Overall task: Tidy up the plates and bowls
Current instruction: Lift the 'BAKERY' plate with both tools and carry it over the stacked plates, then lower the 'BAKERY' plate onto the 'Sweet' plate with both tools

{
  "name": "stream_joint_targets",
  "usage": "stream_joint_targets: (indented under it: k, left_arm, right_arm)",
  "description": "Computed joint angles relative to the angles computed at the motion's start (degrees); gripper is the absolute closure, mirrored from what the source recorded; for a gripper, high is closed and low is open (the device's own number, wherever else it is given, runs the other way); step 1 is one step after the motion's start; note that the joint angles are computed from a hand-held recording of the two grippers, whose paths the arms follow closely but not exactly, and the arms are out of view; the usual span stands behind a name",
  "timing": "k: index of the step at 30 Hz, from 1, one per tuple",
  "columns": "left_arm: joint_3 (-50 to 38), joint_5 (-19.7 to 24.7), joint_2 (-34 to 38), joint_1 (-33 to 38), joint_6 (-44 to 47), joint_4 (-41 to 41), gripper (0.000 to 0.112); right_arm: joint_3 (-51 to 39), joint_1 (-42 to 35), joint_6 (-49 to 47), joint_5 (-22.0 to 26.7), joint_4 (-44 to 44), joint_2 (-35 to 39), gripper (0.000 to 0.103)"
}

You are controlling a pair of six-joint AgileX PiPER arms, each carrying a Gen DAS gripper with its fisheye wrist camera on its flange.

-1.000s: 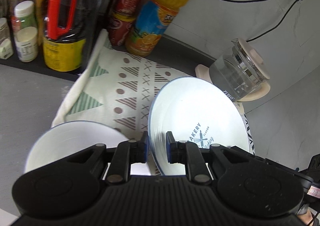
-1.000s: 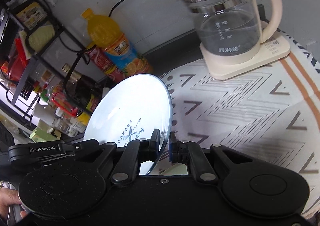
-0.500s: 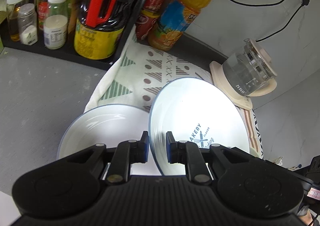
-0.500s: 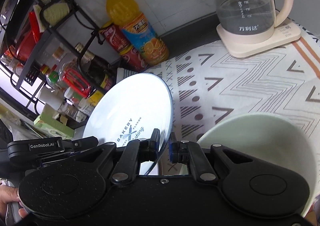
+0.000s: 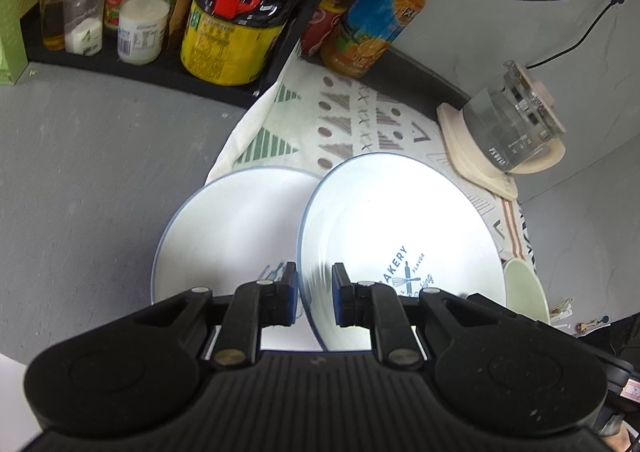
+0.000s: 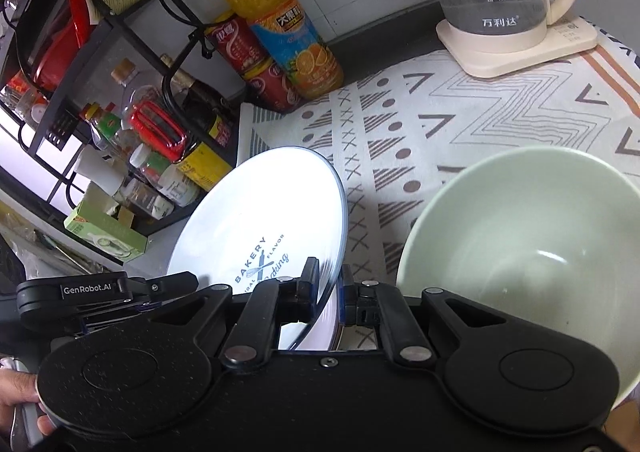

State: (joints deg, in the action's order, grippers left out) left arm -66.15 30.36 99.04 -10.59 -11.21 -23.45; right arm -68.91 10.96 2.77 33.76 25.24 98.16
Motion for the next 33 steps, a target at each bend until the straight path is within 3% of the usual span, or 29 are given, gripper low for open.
stream_joint_targets:
  k: [14,22,29,33]
  left_arm:
    - [5.2,-2.2,1.0,2.9,5.6,-5.2,0.097]
    - [5.5,-2.2,2.7,3.7,4.6,-3.2,0.097]
    - [4.5,-2.5,4.6,3.1,1.3,0.2,0.097]
    - [4.7,-3.0,4.7,2.6,0.8,1.1,0.097]
  right_arm:
    - [-0.6,6.1,10.6,0.1,-12.5,1.3,0.094]
    - [-4.0,9.3,13.7,2.4,-18.4,4.1,0.093]
    - [-6.7,13.8,22.0,5.6,-28.7,6.6,0.092]
    - [-6.8,14.0,22.7,6.5,-29.0,7.2,0.091]
